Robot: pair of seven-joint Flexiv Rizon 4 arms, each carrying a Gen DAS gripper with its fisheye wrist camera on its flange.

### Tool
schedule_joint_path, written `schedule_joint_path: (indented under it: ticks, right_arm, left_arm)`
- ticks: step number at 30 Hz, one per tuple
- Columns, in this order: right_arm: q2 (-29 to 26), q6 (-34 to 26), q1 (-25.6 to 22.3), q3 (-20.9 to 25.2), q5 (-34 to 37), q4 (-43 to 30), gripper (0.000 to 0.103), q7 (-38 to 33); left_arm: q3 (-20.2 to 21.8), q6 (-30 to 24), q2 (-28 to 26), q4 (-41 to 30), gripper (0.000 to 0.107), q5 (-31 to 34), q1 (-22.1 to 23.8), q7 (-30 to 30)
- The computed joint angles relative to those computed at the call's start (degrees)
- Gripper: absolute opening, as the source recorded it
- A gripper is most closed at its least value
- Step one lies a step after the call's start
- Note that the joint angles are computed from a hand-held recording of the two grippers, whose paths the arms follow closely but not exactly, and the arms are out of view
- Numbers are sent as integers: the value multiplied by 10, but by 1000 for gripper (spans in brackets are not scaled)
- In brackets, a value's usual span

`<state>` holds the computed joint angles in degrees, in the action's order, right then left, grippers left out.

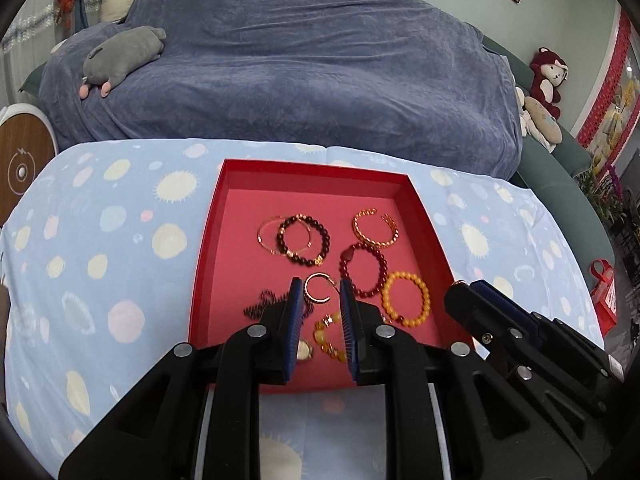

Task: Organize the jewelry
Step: 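Lower the hoop earring into the red box and open the right tool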

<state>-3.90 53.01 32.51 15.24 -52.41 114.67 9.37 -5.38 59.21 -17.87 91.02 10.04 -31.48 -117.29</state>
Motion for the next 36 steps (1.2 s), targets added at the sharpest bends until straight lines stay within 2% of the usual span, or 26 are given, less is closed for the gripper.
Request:
schedule_joint_path:
  ticks: [8,17,32,36]
  right_arm:
    - [-35,16,-7,-20,13,-21,17,-27]
    - [-65,32,-5,-37,30,-33,17,-46]
    - [-84,36,3,-45,65,-43,18,-67]
    - [-80,28,8,-45,64,-43,18,-64]
  left_arm:
    - [6,-18,-50,-50,18,-11,5,15]
    - [17,-36,-84,-74,18,-19,3,21]
    - [23,-50,-94,-75,19,-23,3,18]
    - [26,-52,-88,-73,27,-15,-1,13]
